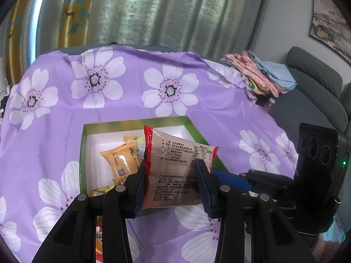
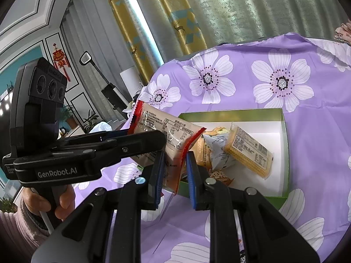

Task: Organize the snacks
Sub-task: 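Carry the cream packet with the left gripper over the box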

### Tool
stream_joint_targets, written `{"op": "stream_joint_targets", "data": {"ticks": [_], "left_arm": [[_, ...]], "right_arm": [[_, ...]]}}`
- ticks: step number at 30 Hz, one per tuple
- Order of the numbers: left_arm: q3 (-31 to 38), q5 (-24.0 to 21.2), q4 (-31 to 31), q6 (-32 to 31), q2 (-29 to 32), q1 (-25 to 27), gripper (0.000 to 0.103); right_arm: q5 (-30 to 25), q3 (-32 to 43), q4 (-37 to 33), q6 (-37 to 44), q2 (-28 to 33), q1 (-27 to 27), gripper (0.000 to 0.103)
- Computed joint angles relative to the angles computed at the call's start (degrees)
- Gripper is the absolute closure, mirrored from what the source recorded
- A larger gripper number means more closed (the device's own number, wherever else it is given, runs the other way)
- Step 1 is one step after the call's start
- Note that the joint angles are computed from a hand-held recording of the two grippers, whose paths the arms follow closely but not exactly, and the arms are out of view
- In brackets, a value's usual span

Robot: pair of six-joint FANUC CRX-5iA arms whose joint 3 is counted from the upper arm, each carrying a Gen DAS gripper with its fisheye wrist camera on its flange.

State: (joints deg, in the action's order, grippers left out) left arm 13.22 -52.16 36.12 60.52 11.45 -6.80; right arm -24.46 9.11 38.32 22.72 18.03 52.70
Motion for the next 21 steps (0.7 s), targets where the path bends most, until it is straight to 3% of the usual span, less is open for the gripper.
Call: {"op": "stream_joint_targets", "data": {"ticks": [11,21], "left_arm": [[0.31,0.47,1.87,-0.69,1.63,0.44,0.062],[1.97,-0.04,3.3,-0.39,4.04,1.04,0.062]], "right_arm": [[-0.36,1.17,-0.49,0.78,1.0,-0.28,0.083],[-2.2,5.87,-5.44,5.9,3.59,-1.22,0.083]]}}
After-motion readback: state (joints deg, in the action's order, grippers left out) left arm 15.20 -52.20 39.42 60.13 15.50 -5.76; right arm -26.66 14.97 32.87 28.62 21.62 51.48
